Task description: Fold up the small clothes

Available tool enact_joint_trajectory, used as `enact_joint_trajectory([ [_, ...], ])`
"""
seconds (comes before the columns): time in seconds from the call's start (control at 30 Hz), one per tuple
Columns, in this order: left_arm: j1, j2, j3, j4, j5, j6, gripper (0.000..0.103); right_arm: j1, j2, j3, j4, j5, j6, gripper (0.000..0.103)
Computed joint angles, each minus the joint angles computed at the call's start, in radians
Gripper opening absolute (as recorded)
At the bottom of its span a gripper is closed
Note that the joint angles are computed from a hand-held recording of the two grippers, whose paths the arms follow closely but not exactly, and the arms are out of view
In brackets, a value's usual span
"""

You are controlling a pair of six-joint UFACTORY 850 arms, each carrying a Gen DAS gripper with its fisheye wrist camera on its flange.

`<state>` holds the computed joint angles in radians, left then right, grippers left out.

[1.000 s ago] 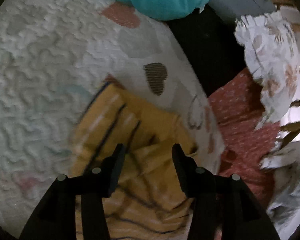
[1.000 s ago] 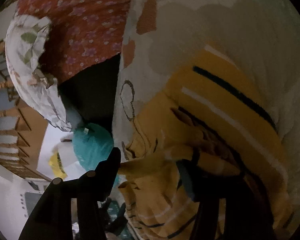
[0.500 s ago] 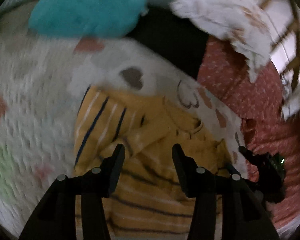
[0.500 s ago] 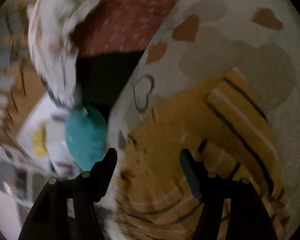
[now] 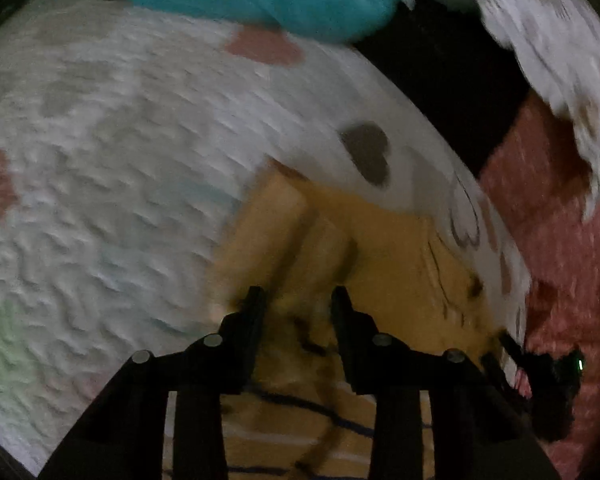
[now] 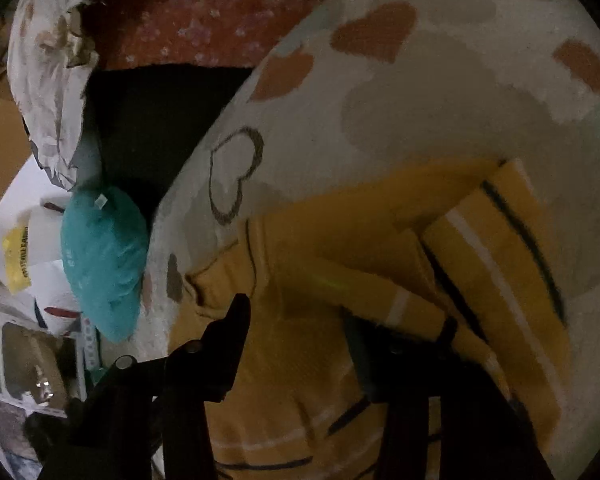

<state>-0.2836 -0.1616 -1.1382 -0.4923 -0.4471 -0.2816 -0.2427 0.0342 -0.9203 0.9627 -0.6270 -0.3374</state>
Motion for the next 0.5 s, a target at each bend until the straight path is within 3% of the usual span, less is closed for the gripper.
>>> enact_joint_trajectory([
  [0.07, 0.026, 0.023, 0.022, 0.035, 0.007, -0.057, 0.033, 0.018, 0.029, -0.005, -0.036, 0.012, 0.015, 0.053],
  [0.17, 0.083, 0.068, 0.073, -0.043, -0.003, -0.009, 0.033, 0.058, 0.066, -0.012, -0.066, -0.002, 0.047, 0.056],
  [0.3, 0.139, 0.119, 0.140, -0.130, -0.029, 0.092, 0.034, 0.183, 0.055, -0.058, -0.080, -0.063, 0.027, 0.057],
  [0.5, 0.212, 0.209, 0.288, -0.444, -0.204, 0.425, 0.036, 0.398, -0.073, -0.150, -0.100, -0.133, 0.015, 0.056],
])
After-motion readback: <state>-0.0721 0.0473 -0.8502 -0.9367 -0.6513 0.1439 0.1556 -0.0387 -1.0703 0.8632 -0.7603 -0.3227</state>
